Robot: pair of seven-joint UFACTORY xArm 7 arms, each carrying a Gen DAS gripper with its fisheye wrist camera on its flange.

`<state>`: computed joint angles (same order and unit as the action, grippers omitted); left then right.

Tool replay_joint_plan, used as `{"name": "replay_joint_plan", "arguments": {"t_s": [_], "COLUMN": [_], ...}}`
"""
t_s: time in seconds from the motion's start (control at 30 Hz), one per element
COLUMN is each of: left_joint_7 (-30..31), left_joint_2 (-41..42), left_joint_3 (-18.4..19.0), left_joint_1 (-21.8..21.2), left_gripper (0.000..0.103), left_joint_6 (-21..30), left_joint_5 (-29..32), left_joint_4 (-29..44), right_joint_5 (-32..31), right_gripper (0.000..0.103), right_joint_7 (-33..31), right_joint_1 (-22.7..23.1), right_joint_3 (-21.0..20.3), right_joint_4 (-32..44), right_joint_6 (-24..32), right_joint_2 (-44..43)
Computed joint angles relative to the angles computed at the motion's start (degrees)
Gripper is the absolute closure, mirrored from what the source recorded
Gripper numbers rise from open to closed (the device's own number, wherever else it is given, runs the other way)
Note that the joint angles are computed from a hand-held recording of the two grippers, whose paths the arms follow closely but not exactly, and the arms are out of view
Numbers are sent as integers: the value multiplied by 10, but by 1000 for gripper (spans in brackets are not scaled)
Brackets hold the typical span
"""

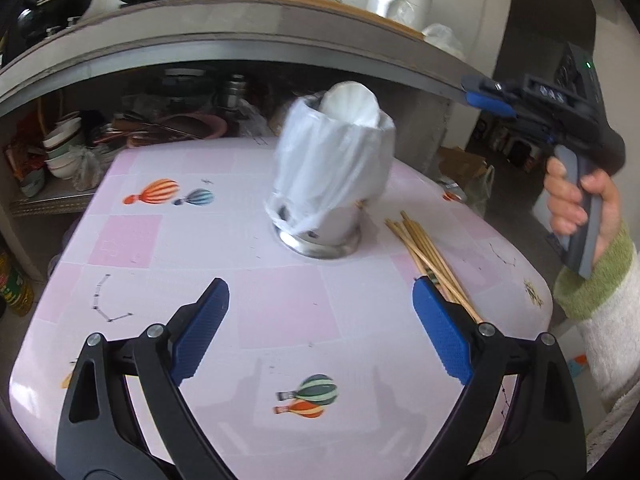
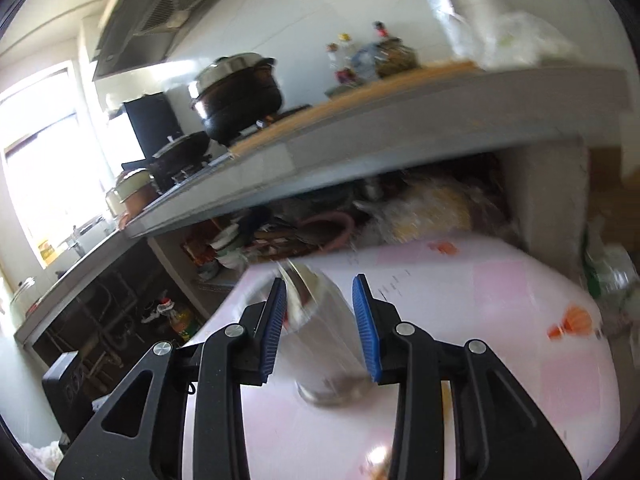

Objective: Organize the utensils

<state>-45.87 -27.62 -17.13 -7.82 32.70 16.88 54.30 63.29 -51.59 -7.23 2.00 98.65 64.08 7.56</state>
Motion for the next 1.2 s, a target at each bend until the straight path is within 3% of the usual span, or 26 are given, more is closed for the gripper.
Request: {"name": "replay_joint_plan", "arguments": {"t_s": [0.13, 0.33, 0.53, 0.77, 1.0, 1.07, 1.2], "left_joint_7": [30, 37, 21, 17, 53, 70, 132], "left_joint_2": [60, 143, 163, 148, 169, 188, 233], "left_joint_3": [0, -3, 16, 30, 45, 48, 62], "left_joint_1": [-22, -51, -78, -81, -82, -85, -101], "left_gripper": [14, 14, 14, 14, 14, 14, 29], "left_joint_6": [-17, 3, 29, 37, 0, -8, -27], "left_joint_5": [-6, 25, 34, 32, -4, -16, -80], "left_joint_4": [32, 91, 102, 85, 90, 106, 140], "right_joint_5": [-68, -123, -164, -258, -292, -296, -286], "right_gripper": [70, 87, 90, 90, 90, 95, 96], "right_joint_7": [22, 3, -1, 35, 47, 51, 69], "right_joint_1": [-9, 3, 28, 46, 48, 48, 42], "right_joint_3": [-26, -44, -30, -1, 6, 6, 4], "right_joint_4": [-114, -209, -178, -119, -119, -119, -120], "right_joint_6": [-17, -5, -8, -16, -22, -21, -16], "right_joint_2": [-50, -80, -41, 16, 20, 20, 20]}}
